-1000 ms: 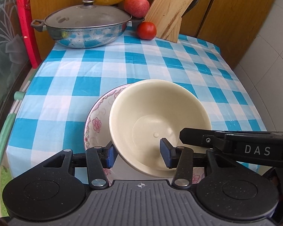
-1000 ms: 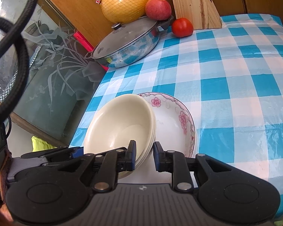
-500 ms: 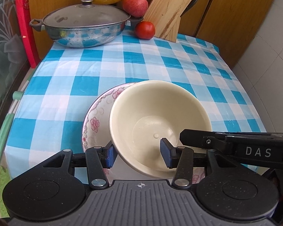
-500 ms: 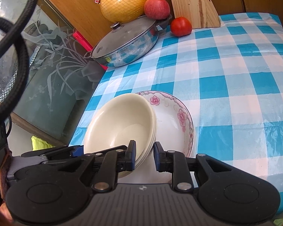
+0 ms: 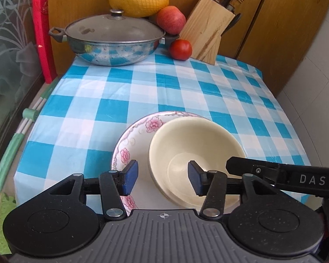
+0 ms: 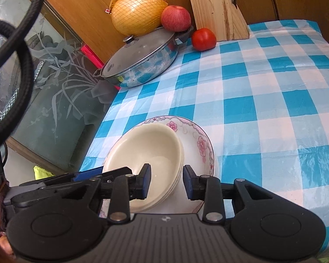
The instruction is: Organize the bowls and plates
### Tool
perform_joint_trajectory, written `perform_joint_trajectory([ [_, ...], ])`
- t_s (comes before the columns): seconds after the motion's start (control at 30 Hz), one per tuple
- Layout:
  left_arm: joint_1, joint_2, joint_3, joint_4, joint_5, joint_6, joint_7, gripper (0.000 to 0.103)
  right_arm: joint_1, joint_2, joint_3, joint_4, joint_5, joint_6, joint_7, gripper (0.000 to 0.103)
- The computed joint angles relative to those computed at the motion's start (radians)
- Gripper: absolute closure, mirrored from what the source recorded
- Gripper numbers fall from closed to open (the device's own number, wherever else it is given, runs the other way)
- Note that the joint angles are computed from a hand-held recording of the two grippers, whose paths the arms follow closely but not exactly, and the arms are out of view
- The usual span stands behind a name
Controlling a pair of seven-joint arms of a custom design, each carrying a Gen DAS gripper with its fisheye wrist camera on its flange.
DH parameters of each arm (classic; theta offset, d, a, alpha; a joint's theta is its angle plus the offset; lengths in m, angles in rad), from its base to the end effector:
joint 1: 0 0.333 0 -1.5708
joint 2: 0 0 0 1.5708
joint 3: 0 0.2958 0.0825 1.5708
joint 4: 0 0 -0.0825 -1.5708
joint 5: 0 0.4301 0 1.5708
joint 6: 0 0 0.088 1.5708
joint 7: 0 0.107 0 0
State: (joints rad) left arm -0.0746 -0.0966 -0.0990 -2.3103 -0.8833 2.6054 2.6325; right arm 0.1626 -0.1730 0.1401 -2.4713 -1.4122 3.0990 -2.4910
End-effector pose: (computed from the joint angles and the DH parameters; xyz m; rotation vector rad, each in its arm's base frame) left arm 0.5592 -0.0817 0.3720 -1.3852 2.4709 -0.9746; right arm 0.4510 0.2264 0.3476 -1.1692 2.0090 -0.3104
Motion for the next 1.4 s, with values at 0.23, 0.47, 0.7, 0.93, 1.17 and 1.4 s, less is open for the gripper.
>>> perform_joint_trajectory([
  [0.23,-0.02,-0.049,0.003,-0.056,-0.072,0.104,0.057,0.039,0.031,-0.072,0.03,-0.013,-0.141,-0.108,0.118,0.071],
  [0.47,-0.037,-0.113,0.022,-0.116,-0.083,0.154,0.083,0.03,0.085,-0.134,0.037,-0.038,-0.218,-0.198,0.177,0.068],
  [0.7,-0.057,-0.197,0.038,-0.206,-0.001,0.201,0.025,0.023,0.13,-0.198,0.042,-0.093,-0.257,-0.295,0.242,0.065],
  [0.93,-0.082,-0.251,0.052,-0.28,0.102,0.222,-0.064,0.017,0.158,-0.259,0.068,-0.179,-0.219,-0.352,0.274,0.064],
  [1.17,-0.074,-0.226,0.056,-0.296,0.194,0.171,-0.133,0.014,0.175,-0.254,0.108,-0.207,-0.116,-0.401,0.258,0.064],
  [1.4,-0.056,-0.236,0.06,-0.32,0.228,0.152,-0.161,0.014,0.184,-0.225,0.119,-0.212,-0.06,-0.393,0.268,0.064],
])
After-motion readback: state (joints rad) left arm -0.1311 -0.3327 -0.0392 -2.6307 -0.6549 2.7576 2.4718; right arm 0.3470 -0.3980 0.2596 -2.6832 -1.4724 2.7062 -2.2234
